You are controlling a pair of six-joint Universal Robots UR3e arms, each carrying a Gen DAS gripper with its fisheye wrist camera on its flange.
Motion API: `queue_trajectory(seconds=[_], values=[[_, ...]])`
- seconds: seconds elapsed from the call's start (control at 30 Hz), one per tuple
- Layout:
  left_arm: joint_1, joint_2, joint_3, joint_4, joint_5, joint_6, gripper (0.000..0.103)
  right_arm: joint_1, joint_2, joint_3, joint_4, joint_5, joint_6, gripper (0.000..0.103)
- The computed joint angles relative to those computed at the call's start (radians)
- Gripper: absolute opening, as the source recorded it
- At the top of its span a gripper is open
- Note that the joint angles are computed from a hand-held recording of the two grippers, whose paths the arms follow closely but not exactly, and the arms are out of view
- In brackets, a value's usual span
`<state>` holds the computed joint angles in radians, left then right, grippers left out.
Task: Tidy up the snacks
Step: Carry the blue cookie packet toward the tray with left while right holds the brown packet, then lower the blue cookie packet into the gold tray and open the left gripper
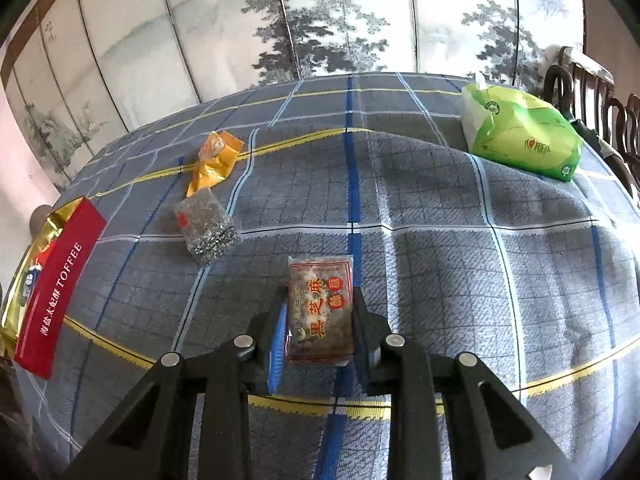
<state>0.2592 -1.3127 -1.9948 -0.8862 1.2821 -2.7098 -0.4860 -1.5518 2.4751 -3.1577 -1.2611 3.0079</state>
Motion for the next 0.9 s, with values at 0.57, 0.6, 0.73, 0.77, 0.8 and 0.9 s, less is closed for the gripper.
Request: queue_trajectory(seconds=[0.57,0.6,0.73,0.77,0.8,0.9], values=[[-0.061,-0.08,-0.047,0.193,0.105,-0.039,0.026,0.018,0.016,-0.022,0.013,-0.023,0.008,0.025],[-0.065,-0.089,-0.048,0.204,0.112,-0.041,0.026,0.016,0.015,-0.021,0.013,-0.02,0.008,0.025],[-0.083,-0.123,-0.053,0.247,0.141,-0.049,0.027,0.018,0.017,-0.02,0.009,-0.024,0.009,0.025],[-0.089,-0.132,-0.056,0.263,0.149,-0.051,0.027,0.02,0.019,-0.021,0.007,-0.027,0.009,0.025],[-0.093,-0.138,-0.058,0.274,0.154,-0.051,0.027,0.021,0.02,-0.021,0.006,-0.027,0.01,0.025],[-0.098,-0.15,-0.061,0.282,0.151,-0.043,0.027,0.022,0.02,-0.021,0.007,-0.028,0.011,0.025]])
